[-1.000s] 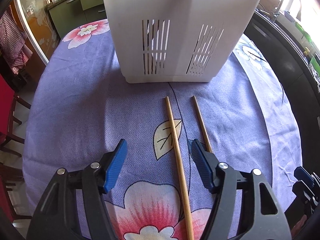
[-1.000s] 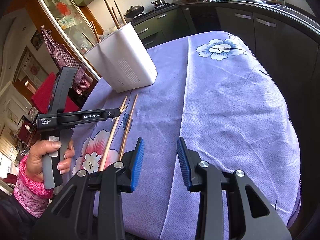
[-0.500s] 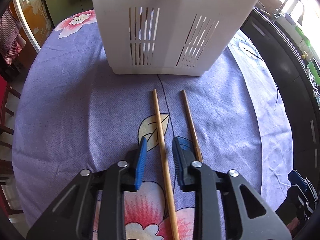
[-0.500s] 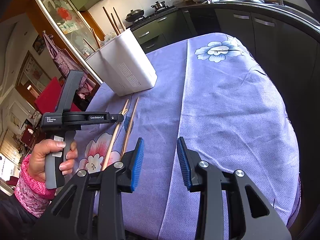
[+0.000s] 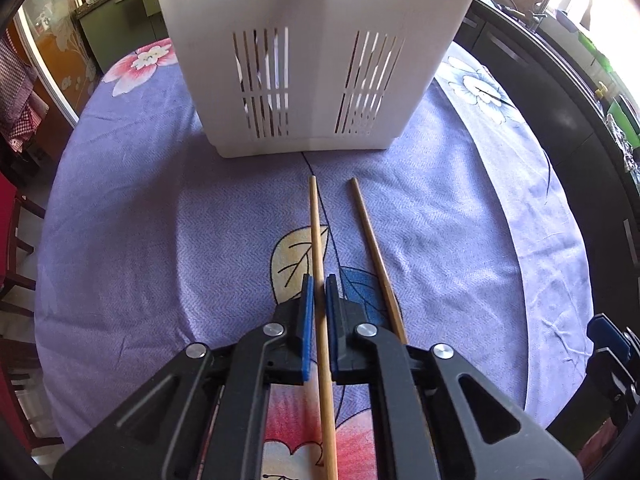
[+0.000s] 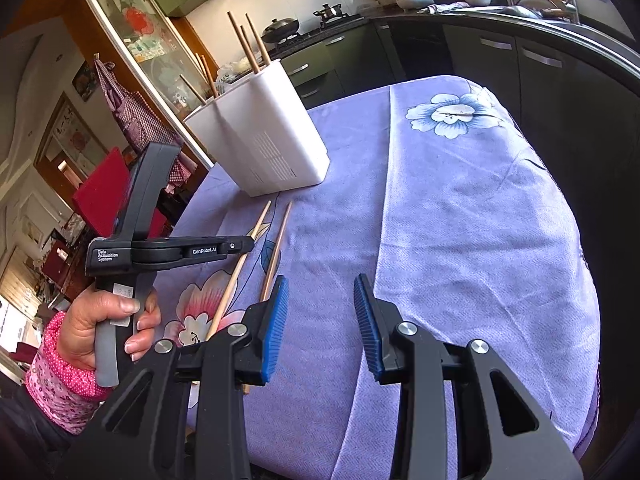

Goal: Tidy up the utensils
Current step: 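Grasp and lift a chopstick with the left gripper while the right gripper approaches the last chopstick, then grasp the last wooden chopstick with the right gripper while the left gripper holds its chopstick up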

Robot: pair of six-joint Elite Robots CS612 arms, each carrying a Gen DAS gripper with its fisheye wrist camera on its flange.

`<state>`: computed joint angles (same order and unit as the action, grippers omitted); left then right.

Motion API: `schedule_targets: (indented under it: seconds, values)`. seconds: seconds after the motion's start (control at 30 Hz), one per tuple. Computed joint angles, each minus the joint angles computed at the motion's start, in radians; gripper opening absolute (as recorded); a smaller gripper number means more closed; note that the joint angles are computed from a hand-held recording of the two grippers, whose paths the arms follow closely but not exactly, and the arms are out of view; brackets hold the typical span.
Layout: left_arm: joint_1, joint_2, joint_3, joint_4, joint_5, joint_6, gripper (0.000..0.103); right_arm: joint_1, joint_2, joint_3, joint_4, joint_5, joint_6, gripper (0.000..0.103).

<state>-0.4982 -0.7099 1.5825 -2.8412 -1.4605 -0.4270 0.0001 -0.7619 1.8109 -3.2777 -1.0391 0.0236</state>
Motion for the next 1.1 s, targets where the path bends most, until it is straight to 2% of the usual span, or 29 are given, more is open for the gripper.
schedule_targets:
  seconds: [0.1,0.2,0.43,0.63,0.7,0.8,0.93,1.1]
  values:
    - [0.001,-0.027,0.051,-0.084,0.019,0.022,0.006,0.028,0.005,-0.042,0.069,-0.049,-0.047,0.034]
    - [0.001,-0.058,0.109,-0.180,0.032,0.045,0.006,0.060,0.020,-0.099,0.146,-0.131,-0.083,0.034]
    - [0.002,-0.123,0.235,-0.408,0.042,0.092,0.006,0.133,0.088,-0.268,0.342,-0.279,-0.137,0.034]
    - [0.006,-0.151,0.296,-0.522,0.048,0.119,0.006,0.193,0.161,-0.404,0.466,-0.382,-0.161,0.035]
    - [0.010,-0.153,0.304,-0.539,0.034,0.123,0.006,0.208,0.174,-0.428,0.469,-0.434,-0.162,0.035]
    - [0.013,-0.154,0.312,-0.558,0.031,0.131,0.006,0.220,0.182,-0.448,0.486,-0.456,-0.167,0.032]
    - [0.017,-0.153,0.316,-0.569,0.012,0.131,0.006,0.223,0.175,-0.447,0.519,-0.429,-0.168,0.008]
    - [0.017,-0.150,0.318,-0.572,0.013,0.129,0.006,0.214,0.164,-0.427,0.488,-0.397,-0.155,0.006]
